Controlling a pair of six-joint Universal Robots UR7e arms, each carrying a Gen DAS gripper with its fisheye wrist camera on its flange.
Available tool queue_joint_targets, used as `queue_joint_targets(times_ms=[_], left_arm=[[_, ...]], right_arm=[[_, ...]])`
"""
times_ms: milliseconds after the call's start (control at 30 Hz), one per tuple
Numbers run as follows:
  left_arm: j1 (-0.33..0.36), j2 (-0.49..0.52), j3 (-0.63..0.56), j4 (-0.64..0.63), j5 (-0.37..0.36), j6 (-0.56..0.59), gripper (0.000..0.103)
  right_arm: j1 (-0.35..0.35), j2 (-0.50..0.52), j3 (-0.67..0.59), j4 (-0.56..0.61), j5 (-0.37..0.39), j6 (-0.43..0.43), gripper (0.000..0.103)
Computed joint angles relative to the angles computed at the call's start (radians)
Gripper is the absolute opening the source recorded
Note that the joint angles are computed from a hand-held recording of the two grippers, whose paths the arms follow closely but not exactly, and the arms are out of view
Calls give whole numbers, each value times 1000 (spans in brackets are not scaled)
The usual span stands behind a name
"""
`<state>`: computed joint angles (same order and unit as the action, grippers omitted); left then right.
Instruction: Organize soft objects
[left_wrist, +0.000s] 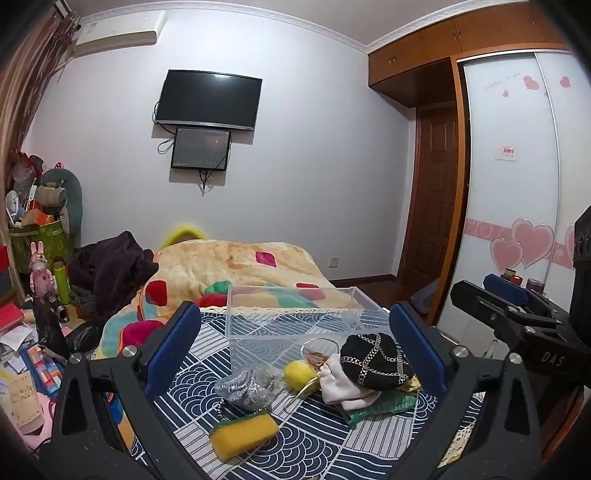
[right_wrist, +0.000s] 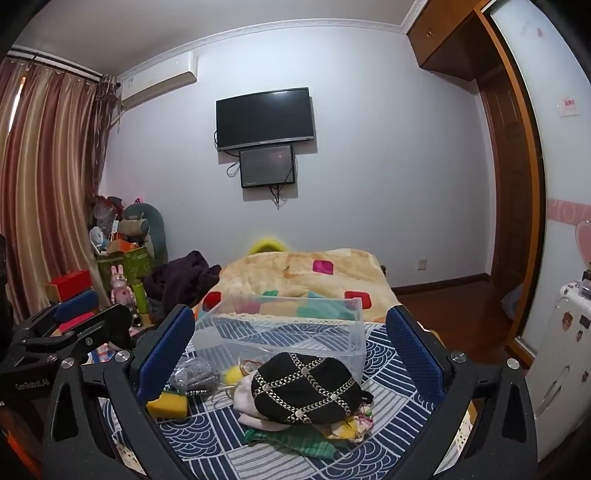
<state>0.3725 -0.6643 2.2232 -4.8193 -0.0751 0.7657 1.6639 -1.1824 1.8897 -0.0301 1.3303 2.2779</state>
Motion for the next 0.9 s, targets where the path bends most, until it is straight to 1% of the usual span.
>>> queue_joint_targets(times_ms=[67, 133, 200, 300, 467, 533, 700, 800, 900], left_arm=[[-1, 1, -10, -28, 2, 37, 103], [-1, -1, -10, -33, 2, 44, 103], [-1, -1, -7, -24, 2, 29, 103], [-1, -4, -9, -37, 1, 46, 103], [-1, -5, -7, -31, 0, 38, 103], [0, -6, -15, -54, 0, 73, 103], [-2, -9, -17, -60, -1, 84, 103], [-6, -9, -34, -104, 1, 151, 103], [-8, -11, -33, -104, 3, 150, 103]], right_arm=[[0, -2, 0, 1, -3, 1, 103], [-1, -2, 0, 2, -4, 1, 103], [-1, -4, 2, 2, -5, 1, 103], [-1, -4, 3, 3, -7, 1, 103], [-2, -4, 4, 1, -8, 2, 103], [-1, -4, 3, 2, -7, 2, 103], [0, -7, 4, 8, -12, 7, 103], [0, -8, 3, 10, -14, 9, 103], [-1, -7, 2, 12, -14, 8, 103]])
